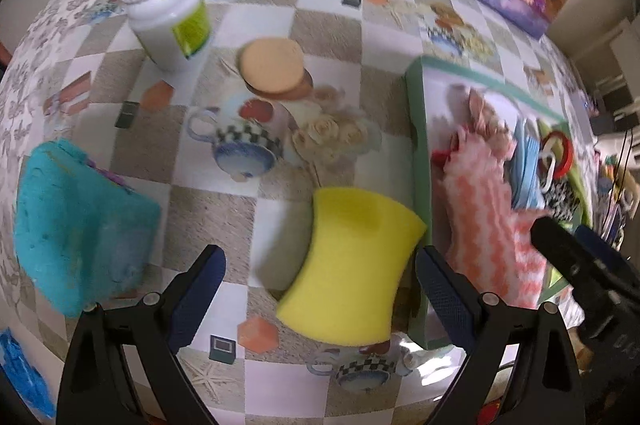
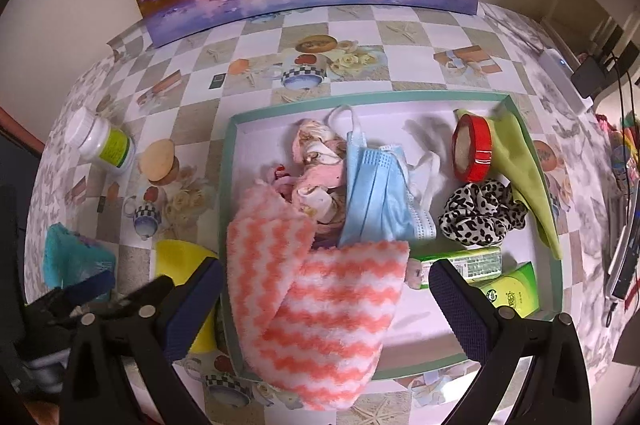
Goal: Organize soft objects
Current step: 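Grasp the yellow sponge with the left gripper while the right gripper moves toward the tan sponge ball, then lift the yellow sponge with the left gripper while the right gripper grasps the tan sponge ball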
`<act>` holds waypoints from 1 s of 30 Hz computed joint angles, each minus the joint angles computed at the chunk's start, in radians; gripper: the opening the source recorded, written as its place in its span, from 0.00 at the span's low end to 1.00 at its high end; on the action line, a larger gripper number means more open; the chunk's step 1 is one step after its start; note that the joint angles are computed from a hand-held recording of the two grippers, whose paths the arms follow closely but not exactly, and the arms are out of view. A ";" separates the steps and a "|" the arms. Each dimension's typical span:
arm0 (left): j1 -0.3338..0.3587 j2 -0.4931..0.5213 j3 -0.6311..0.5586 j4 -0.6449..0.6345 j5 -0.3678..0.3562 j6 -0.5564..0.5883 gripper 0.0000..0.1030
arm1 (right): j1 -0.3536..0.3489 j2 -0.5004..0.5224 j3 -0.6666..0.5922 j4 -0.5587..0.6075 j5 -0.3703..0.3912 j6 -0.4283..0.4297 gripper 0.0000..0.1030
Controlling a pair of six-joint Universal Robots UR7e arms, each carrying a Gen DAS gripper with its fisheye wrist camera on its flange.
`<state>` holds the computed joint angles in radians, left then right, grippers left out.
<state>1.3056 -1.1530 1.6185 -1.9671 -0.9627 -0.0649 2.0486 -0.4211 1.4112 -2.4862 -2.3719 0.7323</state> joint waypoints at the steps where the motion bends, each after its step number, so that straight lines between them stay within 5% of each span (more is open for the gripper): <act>1: -0.001 0.002 0.004 0.006 0.000 -0.001 0.93 | 0.000 0.000 0.000 -0.001 0.001 -0.001 1.00; 15: -0.011 0.028 0.031 0.038 0.029 0.006 0.92 | -0.002 -0.001 0.004 -0.005 0.007 -0.006 1.00; 30: -0.010 0.059 0.027 0.044 0.022 -0.023 0.62 | -0.002 -0.005 0.009 -0.017 0.008 -0.009 1.00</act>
<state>1.2954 -1.0939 1.6455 -1.9231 -0.9404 -0.0883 2.0464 -0.4260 1.4201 -2.5033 -2.3640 0.7235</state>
